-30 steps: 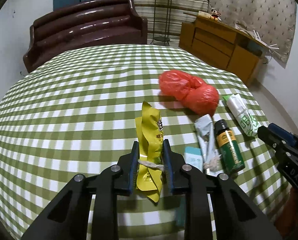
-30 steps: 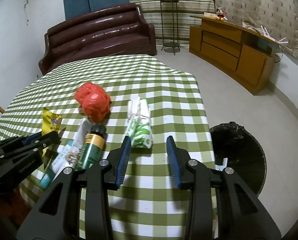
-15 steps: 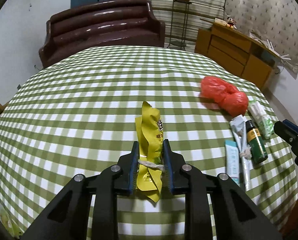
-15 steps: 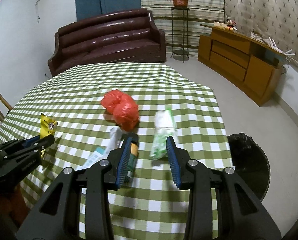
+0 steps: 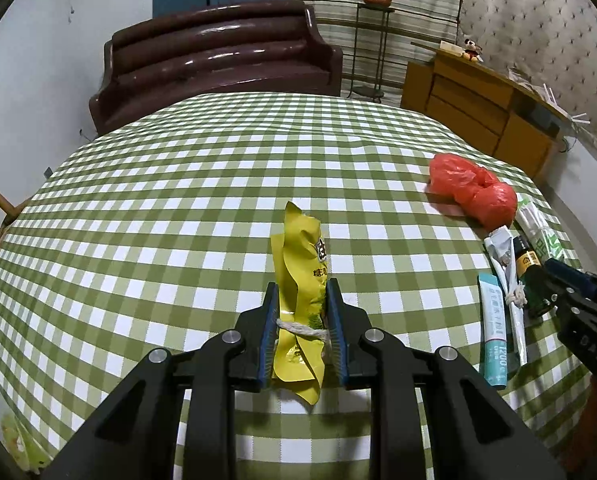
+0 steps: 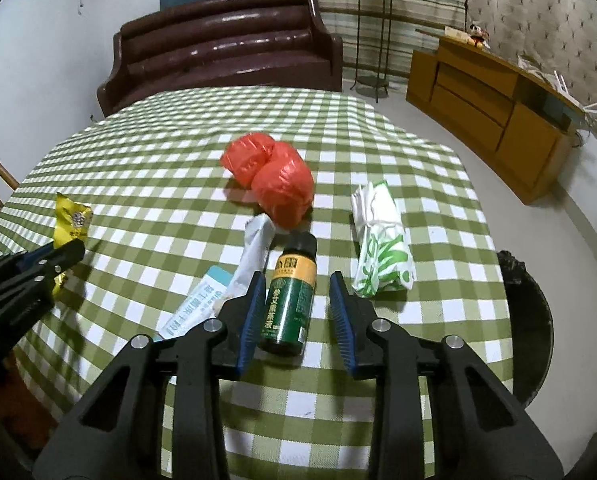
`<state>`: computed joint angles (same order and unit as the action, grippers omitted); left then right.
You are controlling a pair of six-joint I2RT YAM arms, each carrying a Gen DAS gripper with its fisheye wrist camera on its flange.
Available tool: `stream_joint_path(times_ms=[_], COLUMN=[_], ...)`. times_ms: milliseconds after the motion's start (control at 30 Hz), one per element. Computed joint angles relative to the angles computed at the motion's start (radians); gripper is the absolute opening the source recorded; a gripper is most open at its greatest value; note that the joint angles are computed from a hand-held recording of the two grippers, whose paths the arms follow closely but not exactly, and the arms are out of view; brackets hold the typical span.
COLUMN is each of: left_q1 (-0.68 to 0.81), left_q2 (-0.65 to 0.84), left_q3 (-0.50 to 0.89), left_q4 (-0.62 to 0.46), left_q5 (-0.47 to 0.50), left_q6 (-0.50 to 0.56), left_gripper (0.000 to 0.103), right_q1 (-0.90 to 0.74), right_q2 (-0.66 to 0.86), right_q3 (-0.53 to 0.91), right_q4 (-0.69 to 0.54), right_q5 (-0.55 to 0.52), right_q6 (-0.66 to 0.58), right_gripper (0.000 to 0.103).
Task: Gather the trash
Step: 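Grasp the green spray can with the right gripper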
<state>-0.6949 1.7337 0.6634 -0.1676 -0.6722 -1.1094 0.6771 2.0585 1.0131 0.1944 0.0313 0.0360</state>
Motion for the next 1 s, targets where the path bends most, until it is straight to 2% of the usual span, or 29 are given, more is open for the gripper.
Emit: stream_joint_path(times_ms=[167, 700, 1000], left_q1=[-0.002, 0.007, -0.019], left_q2=[0.0, 0.02, 0.032], left_q3=[-0.004, 0.012, 0.037], left_q4=[0.004, 0.003, -0.019], left_q5=[0.007, 0.009, 0.0], left_q6=[-0.006, 0.006, -0.012], left_gripper=[0.025, 0.025, 0.025], right_q1=[-0.002, 0.003, -0.002], right_q2=[0.011, 0.014, -0.037], right_q3=[0.006, 0.002, -0.059], right_q4=[-0.011, 0.004, 0.044], right_q5=[-0.009, -0.017, -0.028], right_q6=[0.0, -0.005, -0.009], right_gripper=[0.024, 0.023, 0.023])
